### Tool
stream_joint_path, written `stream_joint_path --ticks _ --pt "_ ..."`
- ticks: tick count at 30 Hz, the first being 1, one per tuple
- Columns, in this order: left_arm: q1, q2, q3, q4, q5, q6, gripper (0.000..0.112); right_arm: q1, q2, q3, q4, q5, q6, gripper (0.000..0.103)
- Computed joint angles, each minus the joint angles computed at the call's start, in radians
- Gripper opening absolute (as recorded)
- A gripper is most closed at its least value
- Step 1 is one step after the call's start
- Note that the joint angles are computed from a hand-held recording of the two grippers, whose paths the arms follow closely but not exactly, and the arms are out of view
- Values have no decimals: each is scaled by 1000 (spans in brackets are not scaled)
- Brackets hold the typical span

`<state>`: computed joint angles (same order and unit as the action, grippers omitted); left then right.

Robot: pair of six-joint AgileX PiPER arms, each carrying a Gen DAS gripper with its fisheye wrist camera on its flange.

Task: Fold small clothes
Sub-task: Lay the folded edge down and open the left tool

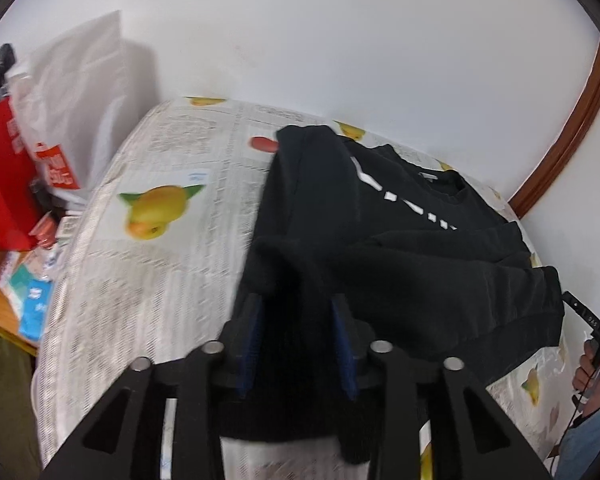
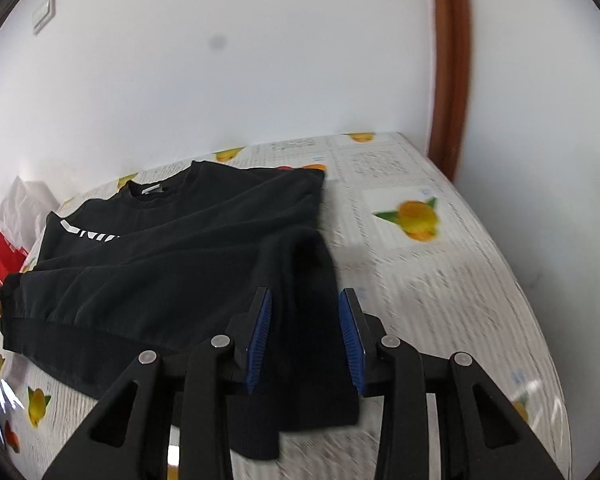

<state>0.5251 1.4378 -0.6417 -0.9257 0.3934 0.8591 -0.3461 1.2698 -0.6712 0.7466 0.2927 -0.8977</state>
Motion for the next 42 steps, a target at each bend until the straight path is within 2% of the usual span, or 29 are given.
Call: stream_joint_path --ticks 2,6,12,14,16,17,18,21,23,26,30,34,37,42 --pt "57 -27 29 -34 34 56 38 -35 7 10 -29 -4 37 35" --pt "136 -67 78 -29 35 86 39 -108 60 14 143 61 -121 35" --pt "175 51 58 -98 86 200 39 -72 142 15 254 15 -190 35" --pt "162 83 58 -150 74 233 39 -44 175 0 211 -14 -125 33" --pt "146 95 67 -204 51 269 38 -39 181 -2 238 -12 -161 22" --pt "138 93 75 -228 39 292 31 -32 175 2 240 -12 -171 14" --pt "128 88 81 -241 33 310 24 -11 165 12 207 -49 -141 10" --pt "84 39 114 -231 -13 313 14 5 136 38 151 -73 -107 9" --pt "56 -4 142 -196 -48 280 13 -19 112 54 173 -44 -140 9" --pt "49 -64 186 -142 -55 230 13 -41 79 81 165 -28 -149 9" --pt "60 -157 248 -37 -25 135 13 -36 0 147 48 -55 -65 9" --pt "90 -279 317 68 24 53 12 -73 -88 208 -27 -20 -29 9" --pt "139 -392 377 134 79 20 11 -86 -170 257 -143 -2 58 9" --pt "239 -558 443 221 201 9 11 -54 -314 328 -479 8 390 11"
